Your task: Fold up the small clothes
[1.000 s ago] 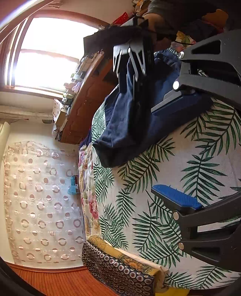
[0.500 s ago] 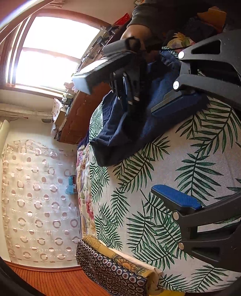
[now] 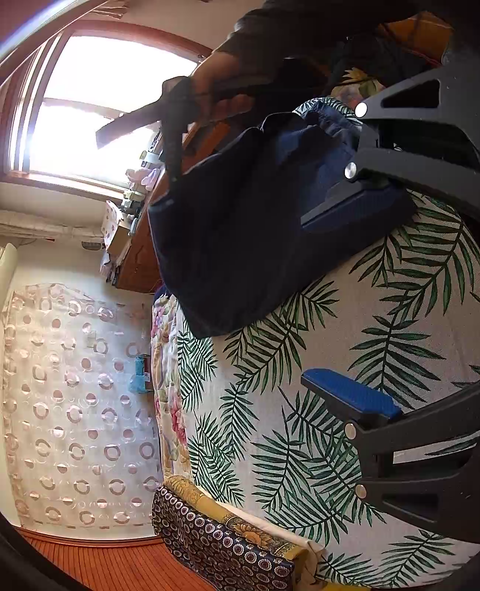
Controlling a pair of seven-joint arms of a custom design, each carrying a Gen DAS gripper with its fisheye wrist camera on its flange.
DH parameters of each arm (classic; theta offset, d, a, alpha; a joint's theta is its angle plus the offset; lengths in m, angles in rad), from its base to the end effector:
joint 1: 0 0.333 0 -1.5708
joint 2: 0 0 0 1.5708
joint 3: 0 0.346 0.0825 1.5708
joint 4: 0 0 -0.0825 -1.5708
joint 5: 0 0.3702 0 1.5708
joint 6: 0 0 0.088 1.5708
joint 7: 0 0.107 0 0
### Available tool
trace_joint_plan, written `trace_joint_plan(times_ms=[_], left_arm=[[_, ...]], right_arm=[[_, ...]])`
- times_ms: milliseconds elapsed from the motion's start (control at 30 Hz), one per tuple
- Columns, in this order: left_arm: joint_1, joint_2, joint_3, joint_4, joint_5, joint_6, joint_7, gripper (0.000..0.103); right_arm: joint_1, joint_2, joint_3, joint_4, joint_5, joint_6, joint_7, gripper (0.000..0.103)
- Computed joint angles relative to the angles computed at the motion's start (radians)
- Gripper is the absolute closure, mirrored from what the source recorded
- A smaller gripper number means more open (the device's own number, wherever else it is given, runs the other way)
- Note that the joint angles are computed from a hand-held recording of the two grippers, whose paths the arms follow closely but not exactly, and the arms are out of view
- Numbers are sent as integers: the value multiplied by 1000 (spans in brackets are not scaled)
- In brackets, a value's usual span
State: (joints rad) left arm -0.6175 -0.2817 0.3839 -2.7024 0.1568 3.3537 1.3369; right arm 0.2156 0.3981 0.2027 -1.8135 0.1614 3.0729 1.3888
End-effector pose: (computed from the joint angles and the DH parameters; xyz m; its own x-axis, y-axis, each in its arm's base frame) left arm 0.4155 -0.1084 0.4635 -0.2177 -0.9579 0.1869 -0.6341 -0.0068 -0.7732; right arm 0.6468 0.2503 0.4647 0.4112 -0.9089 -0.0691 -0.6084 -0.2172 -0.7633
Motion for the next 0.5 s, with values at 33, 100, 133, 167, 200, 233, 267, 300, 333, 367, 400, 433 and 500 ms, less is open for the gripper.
trace_joint_plan(times_ms=[33, 100, 133, 167, 200, 233, 267, 300, 333, 367, 400, 433, 500], left_arm=[[-2, 2, 1, 2, 0, -1, -1, 26], [-14, 5, 12, 4, 3, -1, -1, 26], [-13, 7, 10, 6, 3, -2, -1, 26], [-14, 9, 9, 7, 3, -4, -1, 26], [-23, 10, 17, 8, 5, -5, -1, 26], [-25, 12, 17, 9, 4, -6, 0, 26], [-26, 14, 16, 11, 4, -7, 2, 26], [-33, 15, 22, 11, 4, -7, 3, 26], [-42, 16, 29, 11, 4, -6, 3, 26], [-46, 17, 32, 11, 4, -5, 2, 26], [-51, 19, 36, 11, 5, -4, 1, 26], [-54, 22, 36, 13, 5, -4, -2, 26], [-62, 29, 40, 16, 8, -4, -6, 26]], right_arm=[[40, 9, -55, 14, -11, -1, 48, 97], [51, 30, -87, 52, -12, -42, 104, 97], [51, 40, -94, 67, -14, -57, 121, 97], [63, 49, -113, 79, -24, -75, 148, 97], [91, 62, -152, 101, -46, -107, 193, 97], [122, 77, -196, 128, -77, -150, 244, 96], [147, 85, -232, 140, -112, -174, 292, 93], [164, 87, -256, 146, -144, -180, 332, 89], [180, 89, -281, 145, -177, -176, 373, 84], [183, 92, -287, 147, -198, -168, 395, 83], [163, 86, -263, 132, -201, -144, 390, 83], [128, 80, -214, 116, -186, -117, 364, 82], [90, 77, -156, 109, -170, -95, 320, 80]])
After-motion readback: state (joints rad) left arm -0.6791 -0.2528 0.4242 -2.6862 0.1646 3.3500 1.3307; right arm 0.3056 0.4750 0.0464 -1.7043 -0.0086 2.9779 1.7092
